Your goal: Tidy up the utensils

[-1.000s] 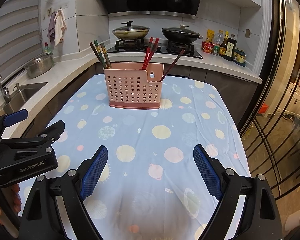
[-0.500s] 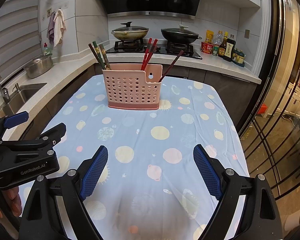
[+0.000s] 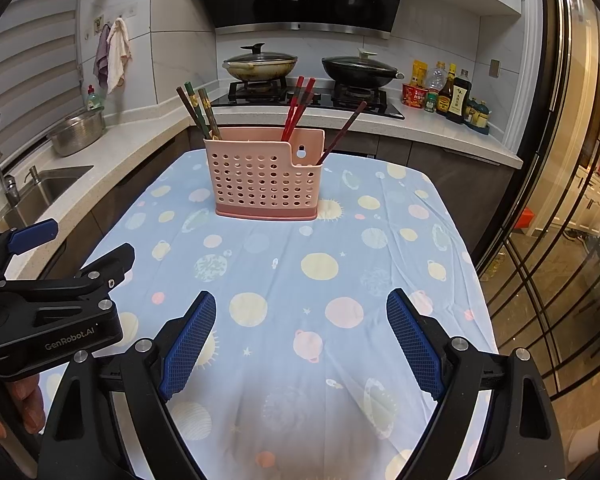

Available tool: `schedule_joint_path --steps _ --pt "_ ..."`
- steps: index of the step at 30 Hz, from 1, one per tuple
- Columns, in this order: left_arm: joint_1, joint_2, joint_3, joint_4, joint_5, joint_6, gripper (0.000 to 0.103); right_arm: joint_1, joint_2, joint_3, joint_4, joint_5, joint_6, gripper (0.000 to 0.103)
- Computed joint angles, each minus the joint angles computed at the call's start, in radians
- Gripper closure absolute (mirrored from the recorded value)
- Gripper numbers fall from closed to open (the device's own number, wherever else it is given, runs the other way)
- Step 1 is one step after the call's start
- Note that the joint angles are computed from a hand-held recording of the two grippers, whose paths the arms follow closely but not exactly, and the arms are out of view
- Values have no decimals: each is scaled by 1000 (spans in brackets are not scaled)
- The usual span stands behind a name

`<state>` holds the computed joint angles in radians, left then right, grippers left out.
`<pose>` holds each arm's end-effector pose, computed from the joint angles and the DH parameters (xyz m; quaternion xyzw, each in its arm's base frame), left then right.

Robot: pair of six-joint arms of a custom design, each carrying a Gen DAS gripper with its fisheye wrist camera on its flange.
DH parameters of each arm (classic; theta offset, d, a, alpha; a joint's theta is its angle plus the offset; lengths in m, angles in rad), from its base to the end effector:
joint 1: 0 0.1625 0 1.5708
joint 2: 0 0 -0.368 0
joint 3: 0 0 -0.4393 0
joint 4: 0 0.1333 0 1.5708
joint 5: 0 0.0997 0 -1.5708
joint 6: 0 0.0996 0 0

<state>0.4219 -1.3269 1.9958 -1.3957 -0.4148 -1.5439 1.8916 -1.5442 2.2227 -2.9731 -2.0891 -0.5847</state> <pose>-0.3366 -0.3971 0.1460 0.0695 0.7931 -0.4096 0.4454 0.2322 -0.4326 0.2559 0.3139 -0.8526 0.3077 0.2826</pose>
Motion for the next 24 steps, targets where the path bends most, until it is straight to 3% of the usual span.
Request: schedule_joint_path --steps 24 --pt "0 0 -7 30 0 -20 8 -2 0 1 -4 3 -3 19"
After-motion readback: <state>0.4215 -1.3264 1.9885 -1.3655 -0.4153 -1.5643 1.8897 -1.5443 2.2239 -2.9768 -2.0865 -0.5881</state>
